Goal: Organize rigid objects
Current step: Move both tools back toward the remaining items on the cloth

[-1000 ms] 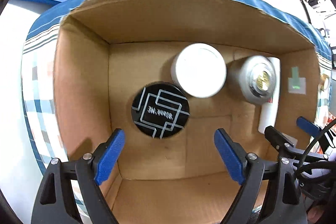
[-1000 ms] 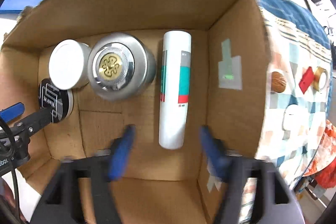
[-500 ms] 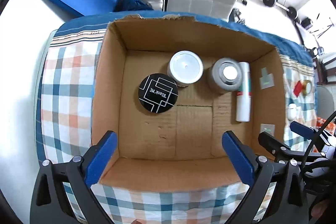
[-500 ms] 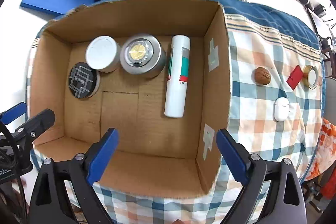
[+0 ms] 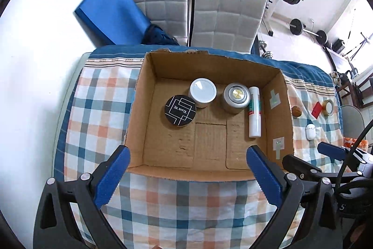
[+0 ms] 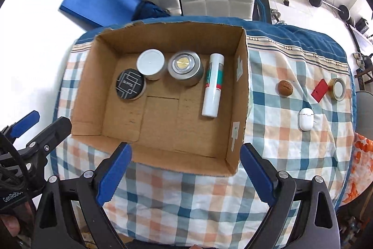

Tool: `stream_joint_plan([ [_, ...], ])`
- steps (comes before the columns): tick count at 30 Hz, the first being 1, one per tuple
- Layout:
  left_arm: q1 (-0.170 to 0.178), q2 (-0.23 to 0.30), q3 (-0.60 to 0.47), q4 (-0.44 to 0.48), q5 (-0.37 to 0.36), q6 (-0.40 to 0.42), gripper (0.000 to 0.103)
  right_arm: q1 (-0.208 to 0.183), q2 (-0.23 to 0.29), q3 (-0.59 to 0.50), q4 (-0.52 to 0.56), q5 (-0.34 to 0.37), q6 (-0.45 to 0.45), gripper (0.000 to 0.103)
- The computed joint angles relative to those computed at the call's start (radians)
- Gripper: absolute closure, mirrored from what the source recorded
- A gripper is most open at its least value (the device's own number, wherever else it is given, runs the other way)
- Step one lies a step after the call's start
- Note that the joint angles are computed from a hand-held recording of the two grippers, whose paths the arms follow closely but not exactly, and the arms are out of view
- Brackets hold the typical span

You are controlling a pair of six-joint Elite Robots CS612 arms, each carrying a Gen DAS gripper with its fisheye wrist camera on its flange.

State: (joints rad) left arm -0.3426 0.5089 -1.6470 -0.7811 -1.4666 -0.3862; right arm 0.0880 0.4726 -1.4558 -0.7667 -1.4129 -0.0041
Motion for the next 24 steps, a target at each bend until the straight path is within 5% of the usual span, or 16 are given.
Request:
stream_joint_plan([
  [12, -0.051, -0.034, 0.02, -0.051, -0.001, 0.01, 0.001, -0.047, 0.004, -0.077, 0.026, 0.073, 0.017, 0.007],
  [18, -0.103, -0.061, 0.121, -0.143, -0.017, 0.038, 0.001, -0.121, 0.007, -0.093, 0.024, 0.081, 0.062, 0.007],
  [24, -0.157, -0.103, 0.307, -0.227, -0.045, 0.058, 0.001, -0.215, 0.021, -0.065, 0.022, 0.0, 0.147, 0.007],
])
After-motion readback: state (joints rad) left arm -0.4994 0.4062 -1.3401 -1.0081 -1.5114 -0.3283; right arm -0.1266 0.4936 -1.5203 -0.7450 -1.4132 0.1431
